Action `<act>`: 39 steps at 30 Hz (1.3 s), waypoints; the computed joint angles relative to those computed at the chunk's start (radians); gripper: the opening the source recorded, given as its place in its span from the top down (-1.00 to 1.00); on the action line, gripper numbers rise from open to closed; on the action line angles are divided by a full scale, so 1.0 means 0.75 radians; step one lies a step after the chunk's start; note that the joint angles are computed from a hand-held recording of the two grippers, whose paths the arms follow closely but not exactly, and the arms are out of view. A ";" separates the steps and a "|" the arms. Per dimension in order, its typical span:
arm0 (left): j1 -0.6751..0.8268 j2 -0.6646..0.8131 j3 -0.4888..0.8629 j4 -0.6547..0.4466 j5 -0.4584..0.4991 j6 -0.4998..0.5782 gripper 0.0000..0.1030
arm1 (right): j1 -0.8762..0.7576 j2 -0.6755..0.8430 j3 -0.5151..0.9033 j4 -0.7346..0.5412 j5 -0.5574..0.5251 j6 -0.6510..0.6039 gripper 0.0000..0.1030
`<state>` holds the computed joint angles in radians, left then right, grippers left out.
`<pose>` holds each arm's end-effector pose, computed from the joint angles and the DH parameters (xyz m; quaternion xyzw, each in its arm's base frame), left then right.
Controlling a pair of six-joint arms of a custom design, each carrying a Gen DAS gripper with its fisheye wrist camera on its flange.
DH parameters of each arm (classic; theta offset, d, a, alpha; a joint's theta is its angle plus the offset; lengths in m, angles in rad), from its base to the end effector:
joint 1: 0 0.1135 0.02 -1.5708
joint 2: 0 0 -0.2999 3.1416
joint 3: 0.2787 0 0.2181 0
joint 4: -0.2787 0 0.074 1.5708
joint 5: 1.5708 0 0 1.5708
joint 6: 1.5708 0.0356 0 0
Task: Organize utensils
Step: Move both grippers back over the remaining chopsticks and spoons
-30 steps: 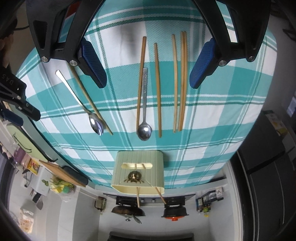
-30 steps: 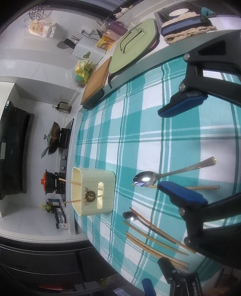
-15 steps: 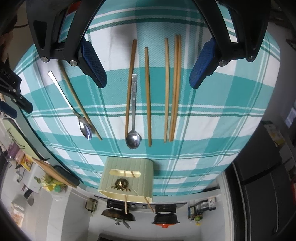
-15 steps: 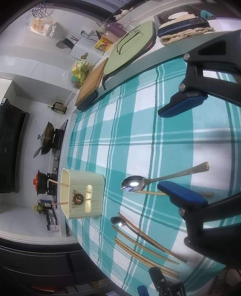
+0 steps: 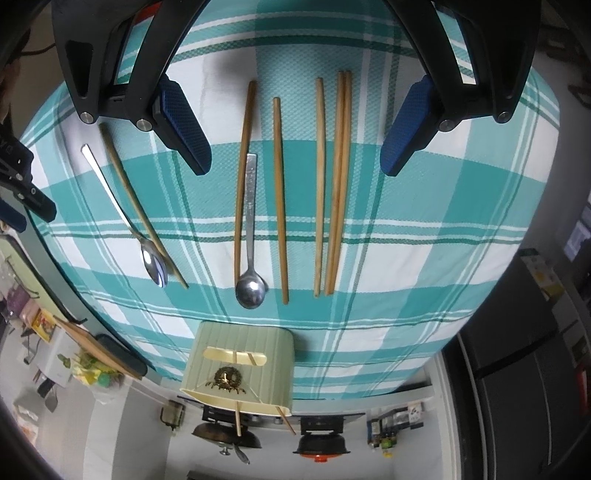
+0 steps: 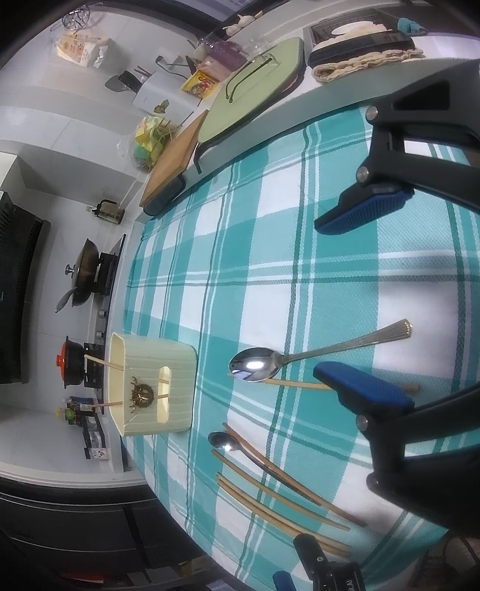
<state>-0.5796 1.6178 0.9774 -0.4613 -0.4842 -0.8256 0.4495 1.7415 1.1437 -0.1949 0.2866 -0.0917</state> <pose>0.2482 -0.1427 0.2418 -0.1711 0.9303 0.0321 0.3229 0.3232 0.1447 0.2636 -0.1926 0.8969 -0.0632 0.3929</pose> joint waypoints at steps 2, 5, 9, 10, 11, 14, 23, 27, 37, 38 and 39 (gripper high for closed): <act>0.001 0.004 -0.001 0.000 -0.001 0.001 -0.81 | 0.003 0.004 0.006 -0.004 0.001 0.000 -0.41; 0.009 0.005 -0.013 0.010 0.005 0.009 -0.81 | 0.007 0.011 0.007 0.000 0.003 -0.002 -0.41; 0.060 -0.039 -0.077 0.059 0.028 0.029 -0.82 | -0.013 0.011 -0.015 0.038 -0.030 0.005 -0.41; 0.082 -0.058 -0.106 0.079 0.041 0.032 -0.84 | -0.026 0.011 -0.020 0.047 -0.049 0.007 -0.41; 0.114 -0.079 -0.140 0.104 0.059 0.035 -0.86 | -0.040 0.011 -0.025 0.054 -0.068 0.008 -0.41; 0.218 -0.124 -0.225 0.159 0.126 0.060 -0.86 | -0.082 0.024 -0.029 0.064 -0.113 0.009 -0.41; 0.500 -0.113 -0.339 0.315 0.332 0.211 -0.86 | -0.147 0.056 -0.038 0.090 -0.216 0.026 -0.41; 0.514 -0.030 -0.293 0.323 0.351 0.285 -0.86 | -0.145 0.069 -0.030 0.074 -0.248 0.041 -0.41; 0.533 0.088 -0.226 0.345 0.328 0.355 -0.86 | -0.145 0.075 -0.027 0.065 -0.274 0.058 -0.41; 0.532 0.093 -0.223 0.349 0.326 0.364 -0.86 | -0.147 0.076 -0.027 0.064 -0.276 0.059 -0.41; 0.532 0.099 -0.219 0.352 0.327 0.371 -0.86 | -0.149 0.076 -0.026 0.063 -0.279 0.060 -0.41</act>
